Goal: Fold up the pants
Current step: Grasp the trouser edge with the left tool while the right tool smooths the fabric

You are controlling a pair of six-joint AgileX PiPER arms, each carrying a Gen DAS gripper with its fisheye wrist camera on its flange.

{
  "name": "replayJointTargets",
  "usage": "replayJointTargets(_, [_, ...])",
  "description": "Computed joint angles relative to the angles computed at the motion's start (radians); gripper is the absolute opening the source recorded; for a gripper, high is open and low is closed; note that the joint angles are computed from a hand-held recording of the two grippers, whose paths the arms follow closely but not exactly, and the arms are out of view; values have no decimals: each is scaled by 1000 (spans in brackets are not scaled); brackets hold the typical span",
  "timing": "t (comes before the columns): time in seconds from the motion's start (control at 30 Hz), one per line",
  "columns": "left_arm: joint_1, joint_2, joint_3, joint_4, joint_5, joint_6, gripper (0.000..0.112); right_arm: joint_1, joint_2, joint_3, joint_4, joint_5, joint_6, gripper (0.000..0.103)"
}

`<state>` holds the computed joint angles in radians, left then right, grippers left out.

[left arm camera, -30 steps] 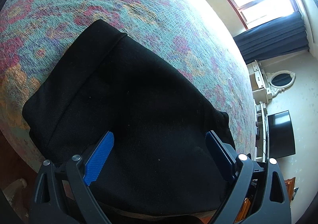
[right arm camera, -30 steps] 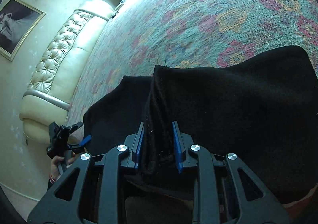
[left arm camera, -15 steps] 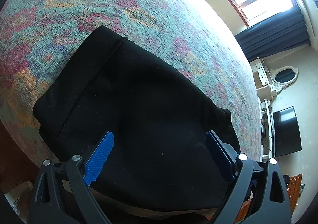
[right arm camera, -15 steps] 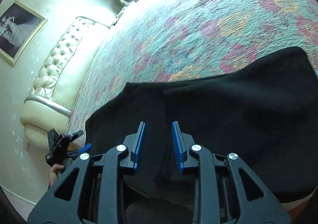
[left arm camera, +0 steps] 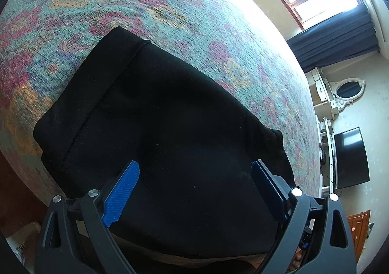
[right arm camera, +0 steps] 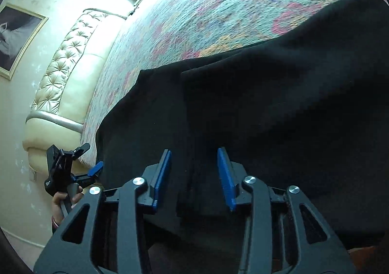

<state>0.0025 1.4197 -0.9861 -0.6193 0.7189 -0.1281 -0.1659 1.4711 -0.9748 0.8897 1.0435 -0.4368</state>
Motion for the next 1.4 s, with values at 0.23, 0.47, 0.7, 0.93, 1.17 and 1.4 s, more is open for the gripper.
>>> replayJointTargets(0.23, [-3,5,-4,8,-3,-4,92,39,-22,17,12,-10,-21,57])
replayJointTargets(0.47, [35,-10,7,-50,4,62,92,88,-76,-27,8,23,-16,60])
replayJointTargets(0.7, [156,-38,26,-206,16,285,92,14,-148,-14,-9,-26,-39,66])
replayJointTargets(0.93, [341,8,41,-321,113,457,92,-60,-116,-6,28,-17,-31,66])
replayJointTargets(1.17, [448,55,55,-359,191,529,92,-190,-118,-23,54,-10,-42,71])
replayJointTargets(1.4, [551,124,66,-439,356,666,92,-231,-63,-11,92,7,-31,71])
